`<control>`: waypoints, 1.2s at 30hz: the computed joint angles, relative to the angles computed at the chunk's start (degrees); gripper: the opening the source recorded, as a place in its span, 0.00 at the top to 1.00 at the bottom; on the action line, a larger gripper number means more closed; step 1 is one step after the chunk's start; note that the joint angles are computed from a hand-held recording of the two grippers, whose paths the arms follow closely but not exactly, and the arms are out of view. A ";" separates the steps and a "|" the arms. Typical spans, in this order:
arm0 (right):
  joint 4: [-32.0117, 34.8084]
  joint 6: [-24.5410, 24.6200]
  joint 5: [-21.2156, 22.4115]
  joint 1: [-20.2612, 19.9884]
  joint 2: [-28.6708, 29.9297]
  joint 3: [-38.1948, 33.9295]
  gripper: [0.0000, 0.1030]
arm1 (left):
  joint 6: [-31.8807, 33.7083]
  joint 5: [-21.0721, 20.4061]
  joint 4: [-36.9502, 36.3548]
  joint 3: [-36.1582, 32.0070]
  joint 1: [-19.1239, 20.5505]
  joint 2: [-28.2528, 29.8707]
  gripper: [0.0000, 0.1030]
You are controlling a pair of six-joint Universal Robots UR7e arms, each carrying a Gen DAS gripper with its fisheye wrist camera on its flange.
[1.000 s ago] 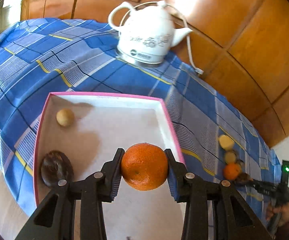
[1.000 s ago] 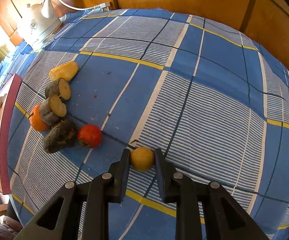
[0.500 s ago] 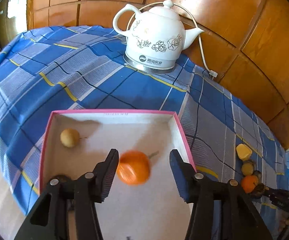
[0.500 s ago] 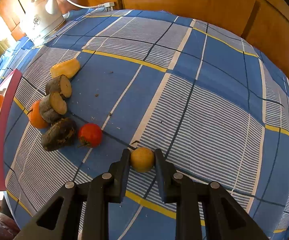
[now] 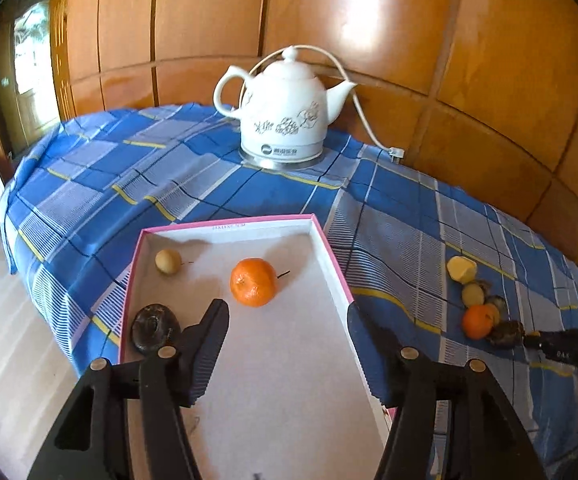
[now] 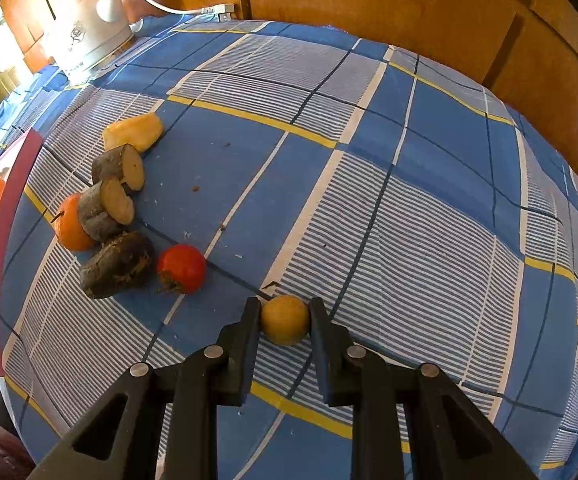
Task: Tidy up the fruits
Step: 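Carry the small yellow fruit into the tray and open the right tool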
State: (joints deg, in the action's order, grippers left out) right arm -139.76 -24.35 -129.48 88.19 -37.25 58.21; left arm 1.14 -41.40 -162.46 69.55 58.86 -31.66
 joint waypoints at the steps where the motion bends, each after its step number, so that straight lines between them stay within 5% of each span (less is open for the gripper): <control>1: -0.19 -0.14 -0.11 0.04 0.05 0.05 0.76 | 0.94 0.41 -1.31 0.72 -0.33 -0.19 0.39; 20: -2.02 -0.28 0.17 0.28 -0.36 0.66 0.77 | 16.95 1.45 -15.60 4.77 -4.03 0.03 0.36; 36: -0.38 -2.75 16.54 5.65 0.65 1.07 0.77 | 21.60 4.14 -24.36 7.27 -4.78 -1.52 0.35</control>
